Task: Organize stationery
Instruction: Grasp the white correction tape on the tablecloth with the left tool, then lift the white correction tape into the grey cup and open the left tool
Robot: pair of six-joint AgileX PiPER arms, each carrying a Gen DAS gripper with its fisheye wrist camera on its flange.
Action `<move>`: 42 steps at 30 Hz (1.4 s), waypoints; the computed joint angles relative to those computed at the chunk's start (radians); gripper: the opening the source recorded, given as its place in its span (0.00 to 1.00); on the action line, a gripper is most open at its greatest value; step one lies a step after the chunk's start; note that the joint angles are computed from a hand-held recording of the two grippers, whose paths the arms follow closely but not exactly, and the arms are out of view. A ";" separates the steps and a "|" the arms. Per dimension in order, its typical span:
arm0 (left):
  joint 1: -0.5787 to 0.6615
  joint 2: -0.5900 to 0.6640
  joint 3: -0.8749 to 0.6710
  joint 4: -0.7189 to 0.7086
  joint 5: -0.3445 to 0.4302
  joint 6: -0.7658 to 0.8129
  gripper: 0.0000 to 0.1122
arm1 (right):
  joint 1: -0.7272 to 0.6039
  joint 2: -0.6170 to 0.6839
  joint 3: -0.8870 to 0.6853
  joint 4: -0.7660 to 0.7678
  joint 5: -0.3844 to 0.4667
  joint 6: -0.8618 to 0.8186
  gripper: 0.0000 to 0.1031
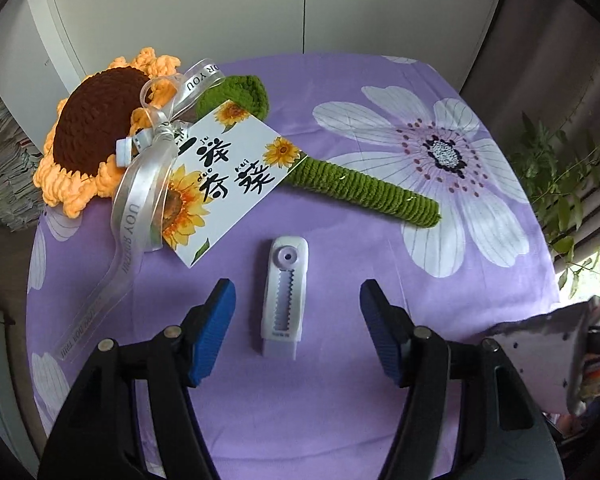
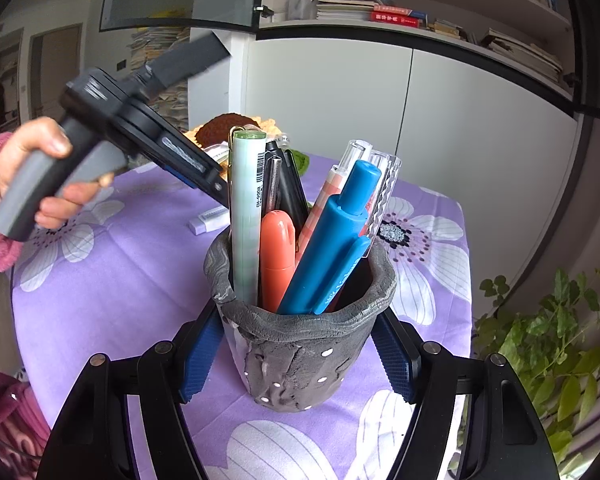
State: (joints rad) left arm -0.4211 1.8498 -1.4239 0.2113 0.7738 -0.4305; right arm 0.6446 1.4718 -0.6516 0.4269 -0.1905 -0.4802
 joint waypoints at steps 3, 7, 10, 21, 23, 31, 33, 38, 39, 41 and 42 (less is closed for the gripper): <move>0.000 0.064 -0.074 0.018 0.038 0.012 0.56 | -0.005 0.001 -0.003 -0.020 0.005 0.019 0.70; 0.018 0.124 -0.143 0.020 0.078 0.019 0.50 | -0.005 0.001 -0.003 -0.018 0.005 0.017 0.70; 0.047 0.151 -0.165 -0.024 0.087 0.046 0.38 | -0.002 0.001 -0.003 -0.004 0.003 0.005 0.70; 0.026 -0.018 0.011 -0.071 -0.017 0.080 0.21 | 0.003 0.002 -0.004 0.022 0.001 -0.018 0.70; 0.012 -0.102 0.064 -0.098 -0.041 0.101 0.21 | 0.003 0.002 -0.004 0.027 0.002 -0.024 0.70; -0.176 -0.384 0.146 0.000 -0.057 0.035 0.21 | 0.006 0.002 -0.004 0.036 0.000 -0.031 0.70; -0.231 -0.410 0.128 0.040 -0.058 0.007 0.21 | 0.005 0.002 -0.004 0.039 0.001 -0.034 0.70; -0.339 -0.412 0.043 0.040 -0.047 0.042 0.21 | 0.007 0.002 -0.004 0.043 0.001 -0.038 0.70; -0.357 -0.402 0.027 0.041 -0.043 0.050 0.21 | 0.008 0.002 -0.004 0.047 0.000 -0.041 0.70; -0.381 -0.369 0.002 0.049 -0.044 0.051 0.21 | 0.007 0.001 -0.004 0.048 0.001 -0.042 0.70; -0.385 -0.353 -0.011 0.042 -0.041 0.056 0.21 | 0.009 0.002 -0.004 0.051 0.000 -0.045 0.70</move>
State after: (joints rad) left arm -0.8061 1.4973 -1.4348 0.2533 0.7324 -0.3744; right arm 0.6531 1.4733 -0.6558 0.4784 -0.1908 -0.5255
